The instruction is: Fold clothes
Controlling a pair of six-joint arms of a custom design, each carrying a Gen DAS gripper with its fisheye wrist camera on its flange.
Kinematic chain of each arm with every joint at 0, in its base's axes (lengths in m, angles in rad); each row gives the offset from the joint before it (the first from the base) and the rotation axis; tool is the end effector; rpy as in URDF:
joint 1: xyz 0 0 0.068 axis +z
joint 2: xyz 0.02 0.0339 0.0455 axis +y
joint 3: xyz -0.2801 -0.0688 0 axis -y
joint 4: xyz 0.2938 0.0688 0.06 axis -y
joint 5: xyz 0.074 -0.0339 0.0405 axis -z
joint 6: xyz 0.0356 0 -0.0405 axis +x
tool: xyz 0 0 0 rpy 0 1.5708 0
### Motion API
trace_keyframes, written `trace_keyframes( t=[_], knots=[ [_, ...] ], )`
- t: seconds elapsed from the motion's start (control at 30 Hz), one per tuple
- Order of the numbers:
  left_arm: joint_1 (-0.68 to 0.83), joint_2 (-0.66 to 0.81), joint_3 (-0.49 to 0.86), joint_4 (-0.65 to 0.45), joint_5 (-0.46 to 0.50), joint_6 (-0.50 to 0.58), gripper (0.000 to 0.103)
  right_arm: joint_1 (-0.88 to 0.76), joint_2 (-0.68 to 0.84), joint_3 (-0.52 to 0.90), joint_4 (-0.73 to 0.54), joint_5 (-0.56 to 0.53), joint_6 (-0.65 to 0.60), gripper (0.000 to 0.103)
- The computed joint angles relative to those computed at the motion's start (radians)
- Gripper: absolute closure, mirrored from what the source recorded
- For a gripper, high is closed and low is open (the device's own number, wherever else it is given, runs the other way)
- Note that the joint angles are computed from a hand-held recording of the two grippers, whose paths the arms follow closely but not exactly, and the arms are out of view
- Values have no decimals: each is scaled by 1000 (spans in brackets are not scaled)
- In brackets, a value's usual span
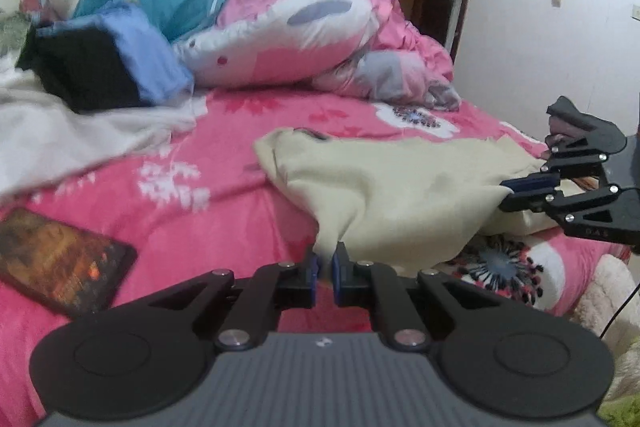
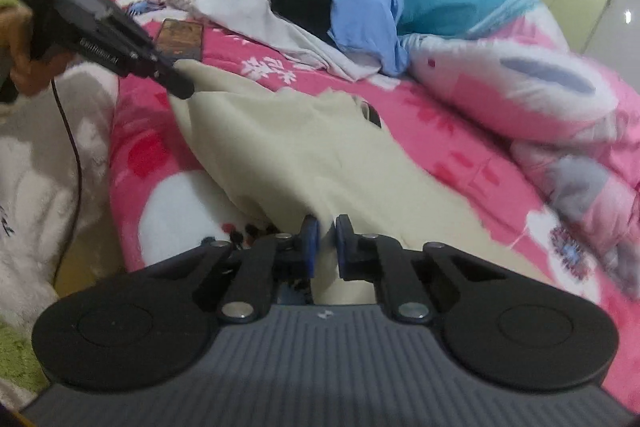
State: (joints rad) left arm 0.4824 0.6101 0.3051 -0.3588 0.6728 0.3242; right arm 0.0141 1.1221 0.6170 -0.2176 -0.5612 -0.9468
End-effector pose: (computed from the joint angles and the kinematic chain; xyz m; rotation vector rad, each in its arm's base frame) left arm 0.1599 0.0587 0.1802 0.1868 2.0762 -0.2679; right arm 0.2625 0.0226 0.2073 -1.2414 1.7768 0.1170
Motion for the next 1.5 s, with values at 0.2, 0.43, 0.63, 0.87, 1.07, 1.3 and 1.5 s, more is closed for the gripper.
trace_keyframes(
  t=[0.2,0.43,0.63,0.87,1.07,1.3,1.5],
  knots=[
    [-8,131,-15,36,-52,112,91,-46,-4,-30,-130,-31,-109,97],
    [224,158,52,-142,103,93,67,-148,-34,13,-309,-145,-145,95],
    [230,130,76,-1,232,-219,51,-108,102,166,-198,-280,178,94],
    [-190,281,126,227,-165,-339,39,134,317,326,5,-18,413,89],
    [-168,645,323,288,-134,-405,34,-70,285,282,91,-89,510,51],
    [-225,936,548,216,-146,-347,42,-418,418,378,75,-37,530,49],
    [-250,913,512,264,-154,-307,50,-532,690,601,12,-120,618,49]
  ],
)
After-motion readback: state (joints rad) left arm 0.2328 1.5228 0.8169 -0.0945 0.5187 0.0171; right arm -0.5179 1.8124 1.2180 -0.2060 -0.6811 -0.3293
